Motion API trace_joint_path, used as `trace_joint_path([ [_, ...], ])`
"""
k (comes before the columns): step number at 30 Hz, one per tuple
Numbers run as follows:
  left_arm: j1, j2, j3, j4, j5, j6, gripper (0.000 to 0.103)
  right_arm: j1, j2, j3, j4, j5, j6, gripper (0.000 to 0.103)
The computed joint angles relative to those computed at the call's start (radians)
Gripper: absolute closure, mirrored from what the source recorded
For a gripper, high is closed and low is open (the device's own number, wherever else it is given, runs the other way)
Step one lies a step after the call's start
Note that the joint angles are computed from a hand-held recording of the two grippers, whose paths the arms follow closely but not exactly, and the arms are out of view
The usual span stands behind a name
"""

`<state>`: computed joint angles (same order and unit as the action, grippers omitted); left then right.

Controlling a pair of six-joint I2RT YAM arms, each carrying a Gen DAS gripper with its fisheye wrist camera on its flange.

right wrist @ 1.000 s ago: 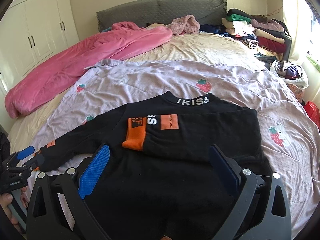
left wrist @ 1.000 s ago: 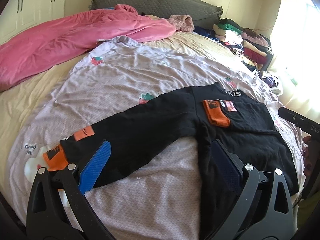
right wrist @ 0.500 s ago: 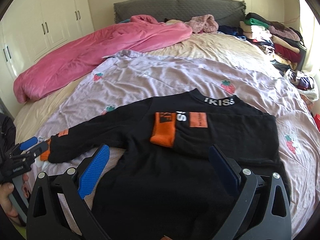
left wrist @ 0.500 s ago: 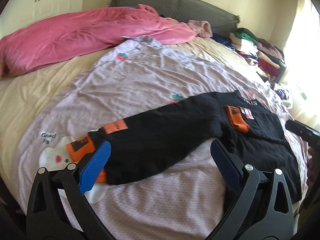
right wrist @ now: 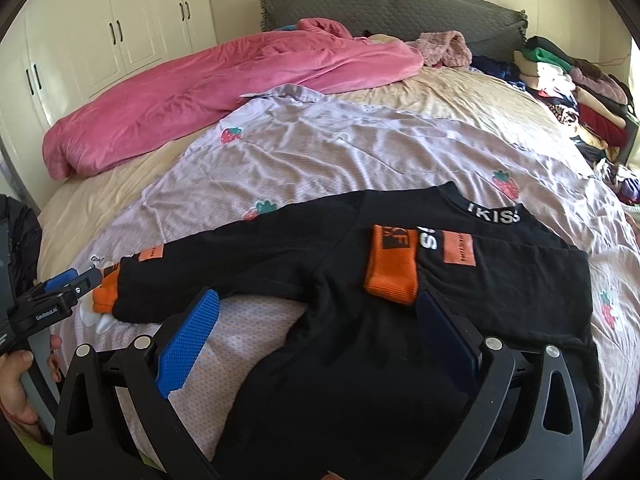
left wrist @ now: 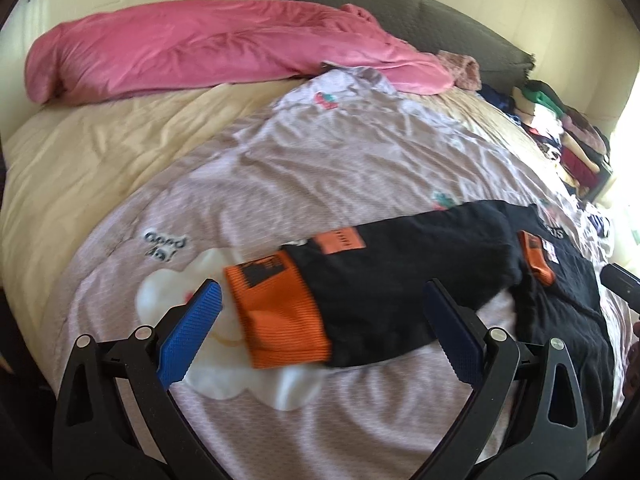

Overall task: Fold small clothes
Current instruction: 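Close the left gripper on the other sleeve's orange cuff, then carry the sleeve across the sweatshirt body and open the left gripper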

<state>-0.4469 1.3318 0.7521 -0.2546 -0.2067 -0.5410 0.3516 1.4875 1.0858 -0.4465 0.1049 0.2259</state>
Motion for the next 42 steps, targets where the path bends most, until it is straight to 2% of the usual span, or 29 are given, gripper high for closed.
trace_joint_path([
  [10, 0.087, 0.037, -0.073, 0.086, 0.052, -0.026, 0.009, 0.035, 0.070, 0.042, 0.014, 0.012, 0.002, 0.004],
  [13, 0.096, 0.053, -0.092, 0.123, 0.060, -0.040, 0.014, 0.037, 0.093, 0.045, 0.020, 0.011, 0.009, 0.004],
  [15, 0.096, 0.065, -0.093, 0.134, 0.062, -0.038, 0.025, 0.037, 0.109, 0.047, 0.025, 0.007, 0.016, 0.004],
  [19, 0.087, 0.074, -0.103, 0.162, 0.067, -0.050, 0.034, 0.042, 0.136, 0.040, 0.037, -0.001, 0.026, 0.004],
  [21, 0.081, 0.074, -0.106, 0.176, 0.070, -0.050, 0.053, 0.043, 0.141, 0.034, 0.044, -0.007, 0.028, 0.004],
  [23, 0.074, 0.078, -0.106, 0.184, 0.074, -0.044, 0.061, 0.041, 0.142, 0.028, 0.048, -0.012, 0.030, 0.004],
  [26, 0.085, 0.084, -0.115, 0.207, 0.115, -0.042, 0.082, 0.034, 0.139, 0.021, 0.052, -0.015, 0.034, 0.004],
  [30, 0.086, 0.079, -0.126, 0.231, 0.129, -0.033, 0.089, 0.018, 0.128, 0.011, 0.054, -0.022, 0.040, 0.004],
  [36, 0.073, 0.039, -0.135, 0.249, 0.138, -0.031, 0.092, -0.015, 0.093, -0.012, 0.056, -0.035, 0.035, 0.004],
  [42, 0.034, -0.022, -0.108, 0.207, 0.131, -0.037, 0.092, -0.065, 0.042, -0.046, 0.061, -0.057, 0.033, 0.004],
])
